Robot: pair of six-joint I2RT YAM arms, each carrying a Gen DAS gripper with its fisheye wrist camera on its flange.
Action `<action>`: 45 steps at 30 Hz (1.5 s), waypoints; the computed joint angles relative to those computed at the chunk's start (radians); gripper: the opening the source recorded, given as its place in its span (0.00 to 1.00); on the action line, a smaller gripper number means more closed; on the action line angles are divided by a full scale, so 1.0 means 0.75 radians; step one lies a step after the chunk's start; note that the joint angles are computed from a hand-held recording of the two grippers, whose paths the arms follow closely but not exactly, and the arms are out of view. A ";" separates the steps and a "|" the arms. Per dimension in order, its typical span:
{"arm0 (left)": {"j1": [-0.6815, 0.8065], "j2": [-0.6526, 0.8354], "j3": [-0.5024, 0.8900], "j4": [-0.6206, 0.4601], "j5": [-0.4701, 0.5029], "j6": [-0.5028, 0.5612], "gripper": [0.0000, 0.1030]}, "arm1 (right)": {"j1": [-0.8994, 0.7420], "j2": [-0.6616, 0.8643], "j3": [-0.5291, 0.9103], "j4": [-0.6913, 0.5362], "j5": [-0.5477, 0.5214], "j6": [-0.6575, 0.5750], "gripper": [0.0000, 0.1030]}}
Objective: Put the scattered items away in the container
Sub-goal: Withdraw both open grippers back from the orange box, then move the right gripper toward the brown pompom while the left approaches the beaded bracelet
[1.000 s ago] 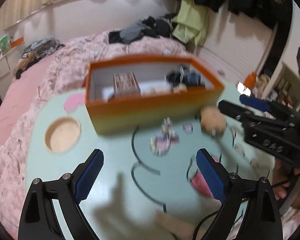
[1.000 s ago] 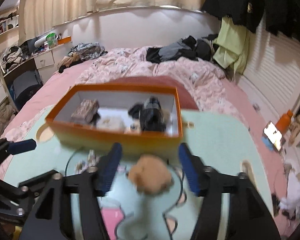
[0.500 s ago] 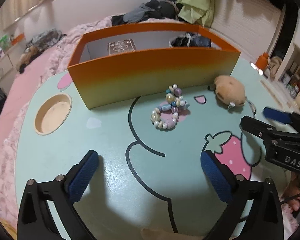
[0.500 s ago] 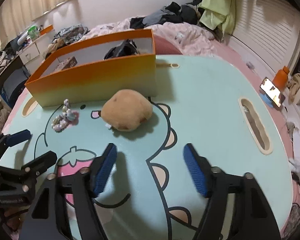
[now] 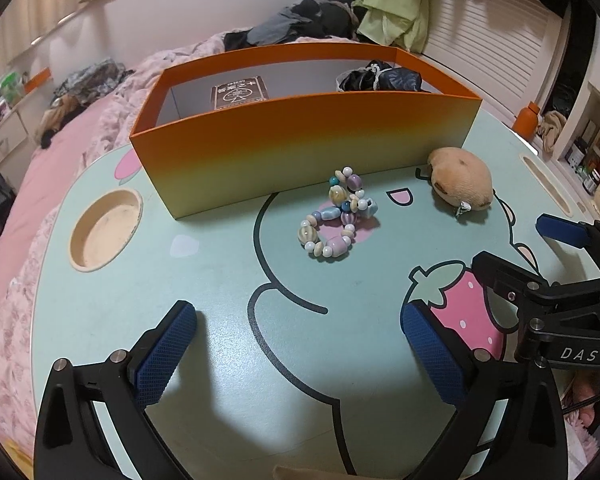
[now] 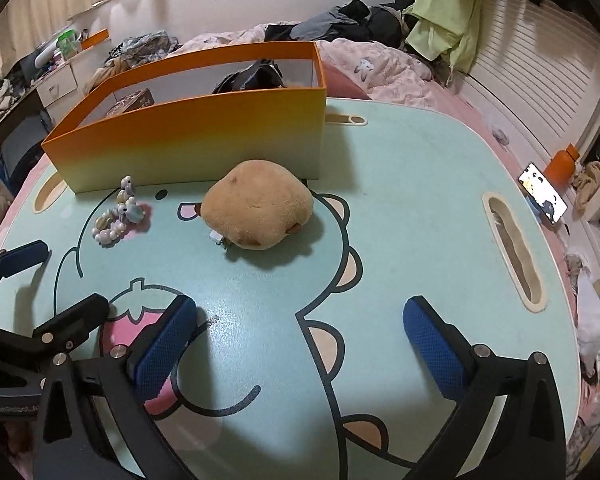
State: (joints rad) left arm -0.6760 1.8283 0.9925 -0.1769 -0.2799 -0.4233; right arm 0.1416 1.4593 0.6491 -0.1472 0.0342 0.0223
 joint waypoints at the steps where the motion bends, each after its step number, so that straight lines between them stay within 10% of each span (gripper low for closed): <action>1: -0.001 0.001 0.001 -0.001 -0.001 -0.001 1.00 | -0.001 0.001 -0.001 0.004 -0.002 -0.003 1.00; 45: -0.036 0.082 0.151 -0.172 -0.065 -0.179 1.00 | -0.027 0.025 0.056 -0.059 0.057 0.096 1.00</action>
